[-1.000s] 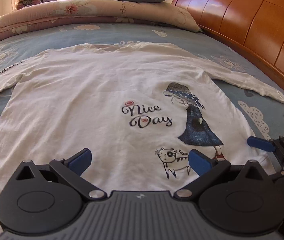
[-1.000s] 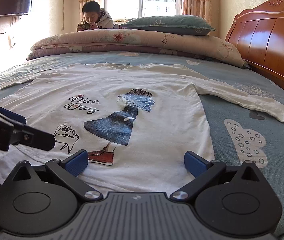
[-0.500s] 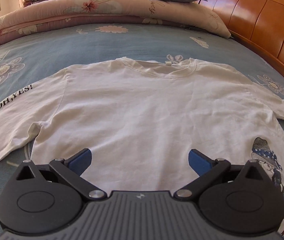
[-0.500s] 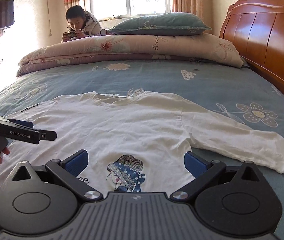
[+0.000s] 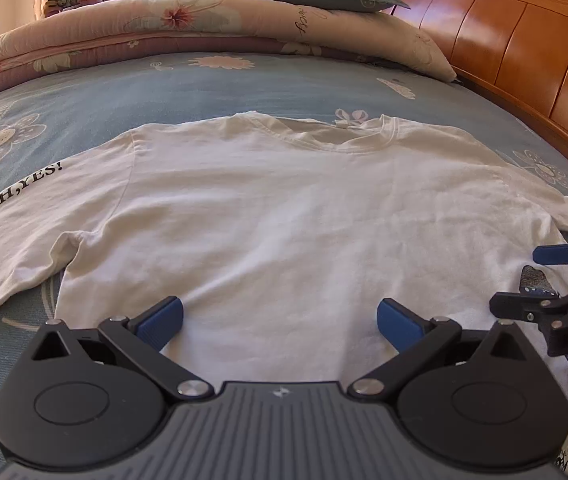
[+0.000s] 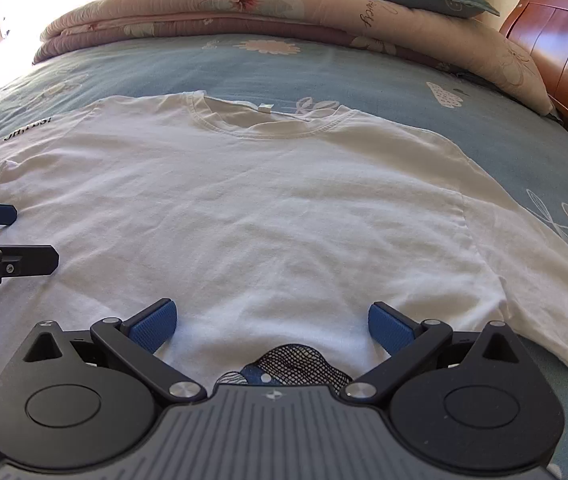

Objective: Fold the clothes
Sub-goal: 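Move the open right gripper over the shirt toward its collar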

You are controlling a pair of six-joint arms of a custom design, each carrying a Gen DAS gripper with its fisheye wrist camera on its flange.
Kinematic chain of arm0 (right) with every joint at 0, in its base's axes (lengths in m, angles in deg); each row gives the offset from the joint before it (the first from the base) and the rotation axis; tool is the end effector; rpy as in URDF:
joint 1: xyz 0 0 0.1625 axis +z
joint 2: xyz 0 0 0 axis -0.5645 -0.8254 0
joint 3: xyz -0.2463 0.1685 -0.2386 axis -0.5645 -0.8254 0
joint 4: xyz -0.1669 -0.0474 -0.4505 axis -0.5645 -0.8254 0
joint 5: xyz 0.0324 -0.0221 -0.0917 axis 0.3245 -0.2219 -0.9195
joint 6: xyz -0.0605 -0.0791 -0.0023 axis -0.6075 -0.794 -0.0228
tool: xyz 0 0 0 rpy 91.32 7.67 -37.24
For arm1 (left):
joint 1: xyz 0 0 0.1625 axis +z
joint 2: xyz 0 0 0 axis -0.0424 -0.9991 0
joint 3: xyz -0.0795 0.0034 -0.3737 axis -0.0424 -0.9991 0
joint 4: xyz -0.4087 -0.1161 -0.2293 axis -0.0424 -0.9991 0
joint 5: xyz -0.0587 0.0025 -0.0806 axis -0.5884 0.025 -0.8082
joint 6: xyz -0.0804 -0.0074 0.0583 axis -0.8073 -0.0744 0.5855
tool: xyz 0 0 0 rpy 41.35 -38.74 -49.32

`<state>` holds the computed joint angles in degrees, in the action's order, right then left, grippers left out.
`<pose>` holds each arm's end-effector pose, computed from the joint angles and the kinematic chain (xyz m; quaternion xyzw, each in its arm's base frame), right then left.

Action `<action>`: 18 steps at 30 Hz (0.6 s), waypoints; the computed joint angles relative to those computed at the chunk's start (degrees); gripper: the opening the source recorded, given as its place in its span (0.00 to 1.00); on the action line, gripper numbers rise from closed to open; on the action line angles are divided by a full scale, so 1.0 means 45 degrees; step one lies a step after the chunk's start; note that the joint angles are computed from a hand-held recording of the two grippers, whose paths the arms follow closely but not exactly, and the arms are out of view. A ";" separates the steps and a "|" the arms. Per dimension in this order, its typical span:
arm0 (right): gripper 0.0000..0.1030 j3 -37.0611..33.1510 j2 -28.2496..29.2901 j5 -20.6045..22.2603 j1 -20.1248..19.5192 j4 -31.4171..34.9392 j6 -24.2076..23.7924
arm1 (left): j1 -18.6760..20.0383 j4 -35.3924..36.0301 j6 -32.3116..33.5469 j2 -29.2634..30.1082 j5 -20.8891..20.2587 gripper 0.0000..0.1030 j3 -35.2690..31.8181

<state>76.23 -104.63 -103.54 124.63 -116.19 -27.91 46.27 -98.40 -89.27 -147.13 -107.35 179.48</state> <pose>0.1183 -0.6031 0.1364 0.4508 -0.8465 0.1937 0.2066 -0.1762 -0.4806 0.0920 0.0290 0.8335 -0.4190 0.3590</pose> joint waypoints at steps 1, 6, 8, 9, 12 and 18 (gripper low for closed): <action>1.00 0.0357 -0.0397 0.0010 -0.0156 -0.0037 -0.0032 | -0.0018 0.0029 -0.0006 0.0035 0.0054 0.99 -0.0002; 1.00 0.2085 -0.2706 0.0202 -0.1038 0.0359 -0.0176 | -0.0020 0.0196 0.0145 0.0213 0.0304 0.99 -0.0118; 1.00 0.2542 -0.3355 0.0041 -0.1191 0.0468 -0.0477 | -0.0033 0.0142 0.0191 0.0226 0.0335 0.99 -0.0102; 1.00 0.2624 -0.3560 -0.0102 -0.1184 0.0595 -0.0466 | -0.0039 0.0113 0.0215 0.0233 0.0350 0.99 -0.0093; 1.00 0.2441 -0.3480 -0.0764 -0.0818 0.0396 -0.0187 | -0.0053 -0.0051 0.0381 0.0241 0.0355 0.99 -0.0049; 1.00 0.1608 -0.2639 -0.0178 -0.0380 0.0922 0.0973 | 0.0002 -0.0226 0.0586 0.0208 0.0225 0.99 -0.0028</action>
<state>83.46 -116.51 -104.34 122.92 -112.04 -23.54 46.28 -99.41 -86.63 -146.19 -106.34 179.36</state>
